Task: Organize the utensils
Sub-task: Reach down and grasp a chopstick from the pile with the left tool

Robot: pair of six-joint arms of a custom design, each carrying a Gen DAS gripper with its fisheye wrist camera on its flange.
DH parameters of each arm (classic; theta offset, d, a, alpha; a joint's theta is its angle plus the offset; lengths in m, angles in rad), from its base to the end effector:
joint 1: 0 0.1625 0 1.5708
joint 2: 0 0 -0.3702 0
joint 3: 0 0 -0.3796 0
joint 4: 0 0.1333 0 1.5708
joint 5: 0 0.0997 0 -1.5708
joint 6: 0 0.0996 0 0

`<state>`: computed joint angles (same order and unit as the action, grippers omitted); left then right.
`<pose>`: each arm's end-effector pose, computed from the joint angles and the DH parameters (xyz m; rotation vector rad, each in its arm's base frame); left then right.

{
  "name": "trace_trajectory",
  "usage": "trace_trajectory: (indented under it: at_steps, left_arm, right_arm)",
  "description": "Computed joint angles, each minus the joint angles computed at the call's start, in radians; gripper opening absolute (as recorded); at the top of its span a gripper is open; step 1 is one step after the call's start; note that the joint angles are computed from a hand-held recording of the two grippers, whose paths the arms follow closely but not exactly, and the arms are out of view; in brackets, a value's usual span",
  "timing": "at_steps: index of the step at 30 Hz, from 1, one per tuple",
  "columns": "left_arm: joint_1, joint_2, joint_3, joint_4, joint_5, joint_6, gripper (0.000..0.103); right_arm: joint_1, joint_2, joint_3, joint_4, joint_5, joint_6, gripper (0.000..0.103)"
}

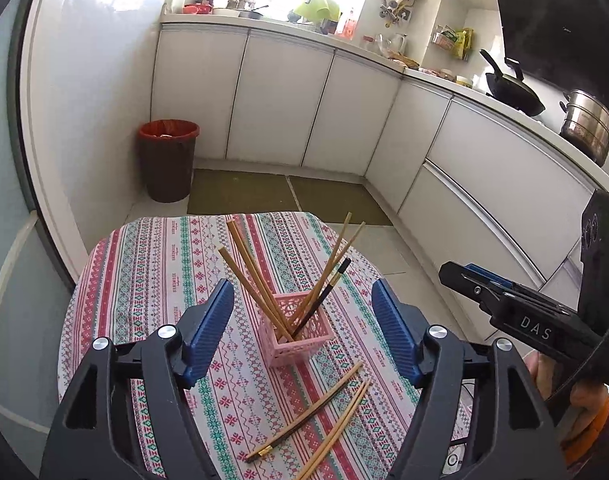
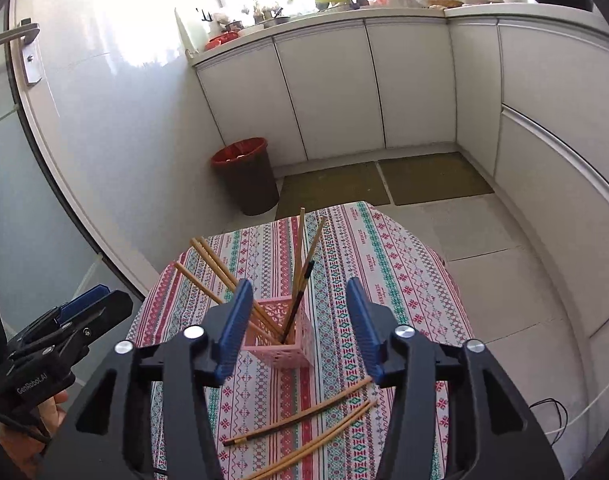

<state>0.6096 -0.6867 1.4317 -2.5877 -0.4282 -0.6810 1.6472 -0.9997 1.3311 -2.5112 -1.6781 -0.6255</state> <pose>-0.4232 -0.5686 0.1268 0.1174 2.2384 -1.2586 0.1755 -0.6861 0.3263 0.9075 -2.6146 0.7968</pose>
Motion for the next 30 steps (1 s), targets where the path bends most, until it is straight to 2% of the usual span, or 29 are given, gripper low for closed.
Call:
trace_trajectory:
  at_steps: [2, 7, 8, 10, 12, 19, 25, 27, 30]
  left_arm:
    - [-0.012, -0.002, 0.012, 0.024, 0.004, -0.029, 0.077]
    - [-0.034, -0.006, 0.023, 0.147, -0.003, -0.125, 0.084]
    - [-0.037, -0.006, 0.026, 0.157, -0.005, -0.135, 0.088]
    - [-0.045, -0.003, 0.028, 0.180, -0.008, -0.154, 0.094]
    - [-0.051, 0.003, 0.021, 0.220, -0.012, -0.167, 0.095]
    - [-0.049, 0.048, -0.041, 0.369, -0.052, -0.196, 0.096]
    - [-0.023, 0.108, -0.115, 0.479, -0.109, -0.202, 0.096]
    - [-0.009, 0.129, -0.141, 0.501, -0.134, -0.199, 0.096]
    - [0.029, 0.182, -0.233, 0.612, -0.219, -0.195, 0.096]
  right_arm:
    - [-0.012, -0.031, 0.037, -0.018, 0.006, 0.004, 0.059]
    - [-0.051, -0.096, 0.104, -0.050, 0.007, 0.031, 0.076]
    - [-0.061, -0.107, 0.113, -0.050, 0.008, 0.041, 0.081]
    - [-0.078, -0.124, 0.122, -0.036, 0.014, 0.055, 0.085]
    - [-0.095, -0.141, 0.133, -0.023, 0.016, 0.062, 0.089]
    - [-0.165, -0.211, 0.208, -0.003, 0.007, 0.017, 0.093]
    - [-0.237, -0.243, 0.265, -0.027, -0.047, -0.092, 0.094]
    - [-0.260, -0.246, 0.273, -0.031, -0.057, -0.134, 0.094]
    - [-0.289, -0.251, 0.277, -0.021, -0.045, -0.193, 0.094]
